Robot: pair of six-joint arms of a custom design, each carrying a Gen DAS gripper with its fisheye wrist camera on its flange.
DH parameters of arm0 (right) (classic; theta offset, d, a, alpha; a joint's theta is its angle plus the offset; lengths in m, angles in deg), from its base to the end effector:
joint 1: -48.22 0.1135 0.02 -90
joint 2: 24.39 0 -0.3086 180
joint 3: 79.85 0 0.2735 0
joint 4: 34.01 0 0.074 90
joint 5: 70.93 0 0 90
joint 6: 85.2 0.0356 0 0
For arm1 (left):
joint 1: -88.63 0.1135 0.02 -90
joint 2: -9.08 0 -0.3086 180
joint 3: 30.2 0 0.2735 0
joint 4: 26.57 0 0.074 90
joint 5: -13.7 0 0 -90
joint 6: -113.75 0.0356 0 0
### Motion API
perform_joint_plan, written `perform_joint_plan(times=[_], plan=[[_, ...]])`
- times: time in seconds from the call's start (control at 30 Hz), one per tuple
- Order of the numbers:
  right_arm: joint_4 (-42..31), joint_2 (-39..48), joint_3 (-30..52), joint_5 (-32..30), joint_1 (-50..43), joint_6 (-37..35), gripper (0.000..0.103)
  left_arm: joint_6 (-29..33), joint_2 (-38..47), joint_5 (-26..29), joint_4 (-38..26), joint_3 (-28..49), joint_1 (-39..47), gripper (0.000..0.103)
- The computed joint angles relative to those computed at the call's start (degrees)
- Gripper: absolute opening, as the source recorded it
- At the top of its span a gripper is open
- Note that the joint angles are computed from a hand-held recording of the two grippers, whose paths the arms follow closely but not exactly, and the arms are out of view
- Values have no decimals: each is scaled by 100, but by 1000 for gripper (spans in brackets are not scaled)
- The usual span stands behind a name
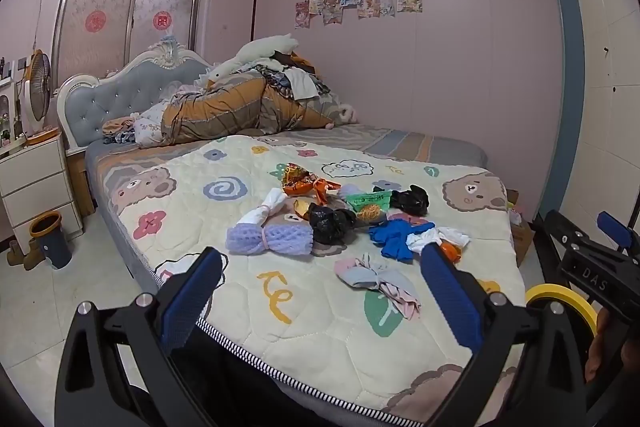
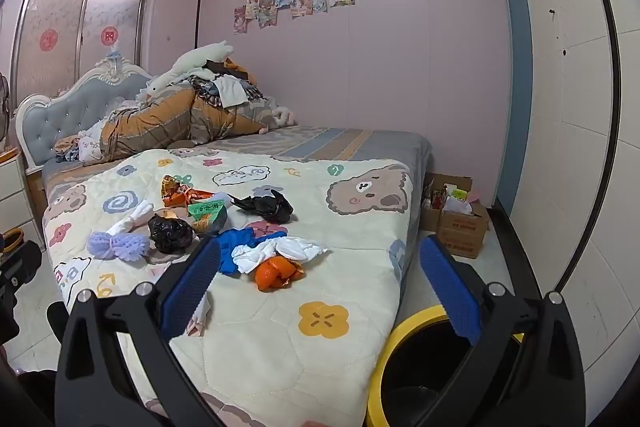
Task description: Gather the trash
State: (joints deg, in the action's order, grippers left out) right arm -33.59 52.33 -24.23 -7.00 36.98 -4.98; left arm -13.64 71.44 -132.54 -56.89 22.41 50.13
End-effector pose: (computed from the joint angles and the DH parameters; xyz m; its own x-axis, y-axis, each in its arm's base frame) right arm 0.3007 -0.0438 0.2780 -0.3026 -0.0954 -0.9483 -0.2837 0.9589 -0.0060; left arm 0.1892 -0.1126 0.2802 -0.3080 -0.1862 -0.9330 -0.4267 0.9036 -0.0395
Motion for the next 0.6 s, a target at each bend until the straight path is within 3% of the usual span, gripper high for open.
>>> perform_joint_plan(times=[0.6], plan=[[-10, 74, 30, 45, 36, 24, 96, -61, -15, 73, -78, -3, 24, 96]])
